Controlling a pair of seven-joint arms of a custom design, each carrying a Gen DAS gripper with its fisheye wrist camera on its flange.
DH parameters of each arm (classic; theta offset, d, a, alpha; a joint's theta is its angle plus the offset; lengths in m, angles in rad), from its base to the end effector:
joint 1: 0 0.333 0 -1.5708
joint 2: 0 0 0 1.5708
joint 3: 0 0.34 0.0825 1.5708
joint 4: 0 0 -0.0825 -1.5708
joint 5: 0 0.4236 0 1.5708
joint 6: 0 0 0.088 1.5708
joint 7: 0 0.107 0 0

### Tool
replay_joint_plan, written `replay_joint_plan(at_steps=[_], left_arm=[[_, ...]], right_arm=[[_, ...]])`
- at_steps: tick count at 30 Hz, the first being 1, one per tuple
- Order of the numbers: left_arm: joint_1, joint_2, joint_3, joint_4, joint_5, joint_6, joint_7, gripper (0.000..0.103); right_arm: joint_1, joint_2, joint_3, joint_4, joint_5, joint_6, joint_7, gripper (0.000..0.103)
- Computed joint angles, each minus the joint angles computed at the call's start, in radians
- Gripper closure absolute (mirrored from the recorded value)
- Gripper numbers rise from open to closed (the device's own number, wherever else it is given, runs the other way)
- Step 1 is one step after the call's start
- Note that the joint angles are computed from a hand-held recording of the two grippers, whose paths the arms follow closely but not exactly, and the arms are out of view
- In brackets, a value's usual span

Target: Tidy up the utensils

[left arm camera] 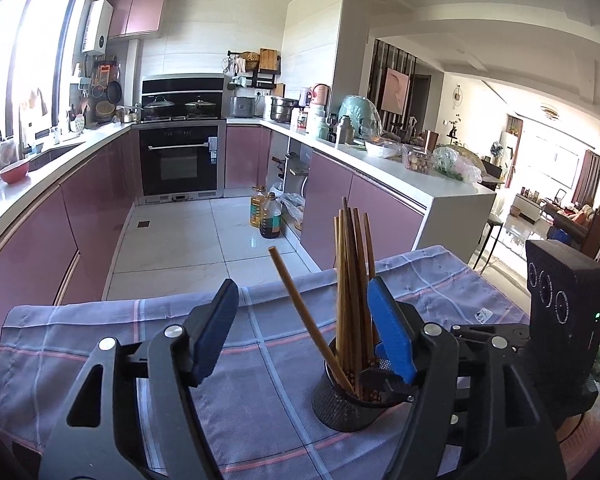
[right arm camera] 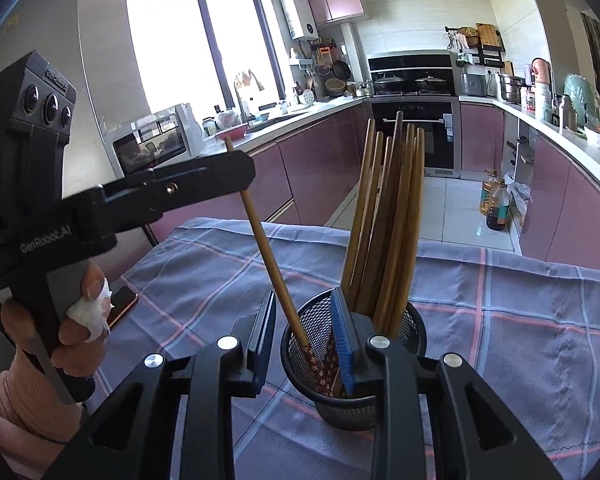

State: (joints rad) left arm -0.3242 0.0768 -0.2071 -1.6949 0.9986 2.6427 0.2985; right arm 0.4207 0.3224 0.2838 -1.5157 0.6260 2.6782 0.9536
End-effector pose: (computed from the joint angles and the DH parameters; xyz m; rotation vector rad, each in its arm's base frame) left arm 0.5740 -0.3565 0.6501 -1.6130 1.5125 -1.0828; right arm 0.6045 0.4460 0.5919 -2.0087 0.7877 -0.1429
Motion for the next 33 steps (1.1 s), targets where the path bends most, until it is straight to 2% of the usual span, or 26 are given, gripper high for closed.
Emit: replay_joint_plan(at_steps=[3,8,12,15,17,19,23,25,26,30,33], left_arm=[[0.006,-0.041,-0.001,-0.05,0.027,0.008,-0.055,0.035],[0.035,-0.098,-0.023,-0.125,0.025,0.03,-0.082,0.035],[0.058,-0.138,-0.044,-0.187,0.006,0.042,-0.083,0.035],[0.069,-0.16,-0.067,-0.226,0.022,0.018,-0.112,0.032],[0.075,-0.181,-0.082,-0.255,0.04,-0.007,-0.147,0.028],[0.081,-0.203,-0.097,-0.284,0.053,-0.028,-0.188,0.022],[0.088,-0.257,-0.142,-0.339,0.132,-0.129,-0.289,0.006],[0.088,-0.286,-0.16,-0.369,0.16,-0.17,-0.335,0.006],[0.086,-0.298,-0.166,-0.383,0.163,-0.182,-0.349,0.006],[0.078,-0.302,-0.192,-0.383,0.191,-0.259,-0.392,0.006],[0.071,-0.33,-0.203,-0.404,0.208,-0.304,-0.421,0.006]], right_arm=[[0.022,0.015,-0.013,0.013,-0.048,0.002,0.033,0.077],[0.071,0.038,-0.071,0.027,-0.2,0.05,0.215,0.077],[0.029,0.012,-0.031,-0.017,-0.176,0.098,0.217,0.077],[0.006,-0.022,-0.002,-0.066,-0.142,0.144,0.172,0.075],[0.004,-0.051,0.008,-0.11,-0.128,0.194,0.143,0.06],[0.01,-0.073,0.01,-0.151,-0.127,0.247,0.131,0.051],[0.009,-0.107,0.029,-0.22,-0.105,0.339,0.111,0.026],[0.023,-0.118,0.018,-0.248,-0.13,0.375,0.134,0.02],[0.031,-0.121,0.013,-0.259,-0.149,0.395,0.15,0.012],[0.042,-0.138,0.012,-0.32,-0.21,0.491,0.205,0.007],[0.086,-0.15,-0.039,-0.357,-0.291,0.55,0.29,0.007]])
